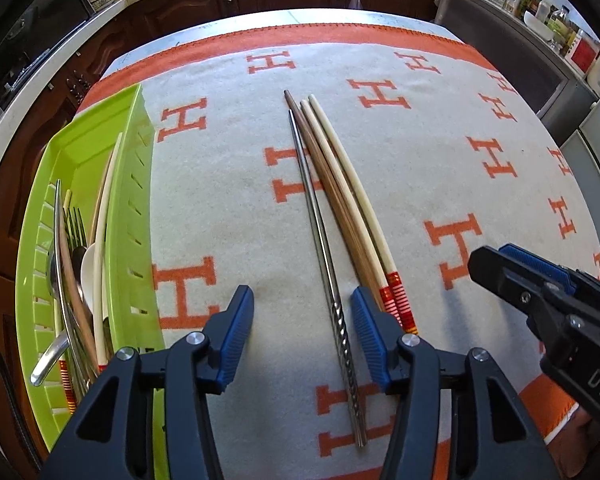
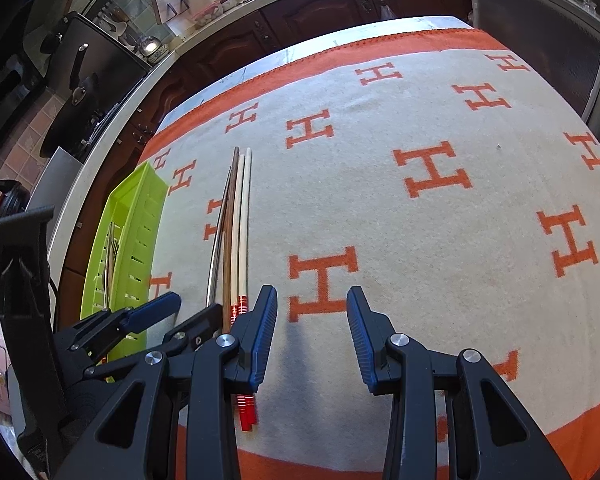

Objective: Organize utensils
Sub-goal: 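Close the left tool on the last steel chopstick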

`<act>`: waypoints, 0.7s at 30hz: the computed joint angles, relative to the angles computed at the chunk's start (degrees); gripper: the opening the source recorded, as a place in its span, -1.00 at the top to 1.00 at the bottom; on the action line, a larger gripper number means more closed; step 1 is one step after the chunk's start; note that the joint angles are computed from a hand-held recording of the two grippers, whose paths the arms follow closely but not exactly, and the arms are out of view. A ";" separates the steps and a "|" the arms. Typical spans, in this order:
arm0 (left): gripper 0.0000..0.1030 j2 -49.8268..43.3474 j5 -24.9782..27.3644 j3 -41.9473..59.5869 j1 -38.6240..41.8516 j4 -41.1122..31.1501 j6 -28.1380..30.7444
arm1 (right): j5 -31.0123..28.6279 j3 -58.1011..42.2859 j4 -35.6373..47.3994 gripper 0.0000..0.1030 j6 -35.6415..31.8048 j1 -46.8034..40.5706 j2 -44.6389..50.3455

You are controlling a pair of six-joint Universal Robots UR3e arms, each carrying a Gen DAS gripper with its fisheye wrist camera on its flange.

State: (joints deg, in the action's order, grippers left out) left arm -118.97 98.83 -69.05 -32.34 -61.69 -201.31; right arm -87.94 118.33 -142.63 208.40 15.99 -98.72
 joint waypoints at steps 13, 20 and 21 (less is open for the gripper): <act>0.94 5.28 -1.94 -7.03 0.65 6.84 -0.03 | 1.06 -1.58 0.89 0.28 -2.38 0.45 1.66; 0.94 11.99 -2.27 -11.46 1.41 9.43 -0.46 | -0.14 -4.90 2.30 0.28 -3.84 3.38 5.53; 0.94 13.08 -2.59 -12.32 1.67 9.81 -0.56 | -0.62 -5.65 2.69 0.28 -4.14 4.08 6.35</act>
State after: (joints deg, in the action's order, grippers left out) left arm -105.89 96.24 -81.37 -30.66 -51.88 -201.87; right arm -88.56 112.68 -139.94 204.27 20.07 -92.37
